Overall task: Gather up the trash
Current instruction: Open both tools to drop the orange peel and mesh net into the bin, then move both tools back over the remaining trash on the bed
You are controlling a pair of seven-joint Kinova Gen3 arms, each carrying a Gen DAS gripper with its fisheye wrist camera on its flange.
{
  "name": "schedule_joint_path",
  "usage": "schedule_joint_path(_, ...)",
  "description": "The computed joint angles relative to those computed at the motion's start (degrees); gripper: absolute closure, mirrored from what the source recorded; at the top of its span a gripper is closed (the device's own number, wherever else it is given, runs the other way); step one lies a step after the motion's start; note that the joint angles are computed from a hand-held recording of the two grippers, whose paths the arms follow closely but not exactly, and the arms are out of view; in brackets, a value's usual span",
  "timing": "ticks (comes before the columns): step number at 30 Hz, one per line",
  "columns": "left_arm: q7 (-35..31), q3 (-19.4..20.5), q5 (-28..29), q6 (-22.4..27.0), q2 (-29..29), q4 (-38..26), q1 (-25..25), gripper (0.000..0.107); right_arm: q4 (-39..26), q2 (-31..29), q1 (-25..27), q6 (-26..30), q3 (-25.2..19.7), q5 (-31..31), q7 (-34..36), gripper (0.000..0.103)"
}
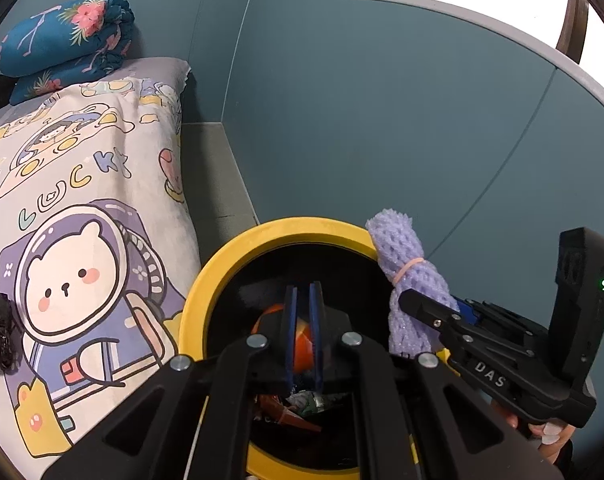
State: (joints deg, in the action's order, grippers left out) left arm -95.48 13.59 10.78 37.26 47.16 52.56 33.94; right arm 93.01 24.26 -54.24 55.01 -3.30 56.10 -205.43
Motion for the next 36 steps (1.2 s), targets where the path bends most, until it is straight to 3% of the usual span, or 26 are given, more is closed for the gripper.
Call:
schedule_joint_path(4, 0.6, 0.0, 0.6, -2.5, -1.3, 2.7, -0.6, 0.066, 0.6, -0.2, 0.3, -0.8, 0.2, -0.4, -1.5, 0.062)
schedule_joint_path(19, 2.6, -0.5, 0.2, -8.7, -7.6, 13.1, -3.8, 0.065, -1.7, 0.5, -1.0, 1.5, 0.0, -0.2, -1.5, 0.062)
schedule_joint_path(29, 6.5, -2.6, -2.1, -15.5, -15.2, 23.8, -7.0, 0.048, -9.2, 3.2, -3.0, 2.5, 0.5, 1.3, 4.4, 0.054)
schedule_joint_path(36, 10.6, -5.6, -4.9, -19.6, -21.5, 31.1, -8.8, 0.041, -17.0, 6.7, -4.4, 1.0, 2.2, 0.5, 10.8, 0.050)
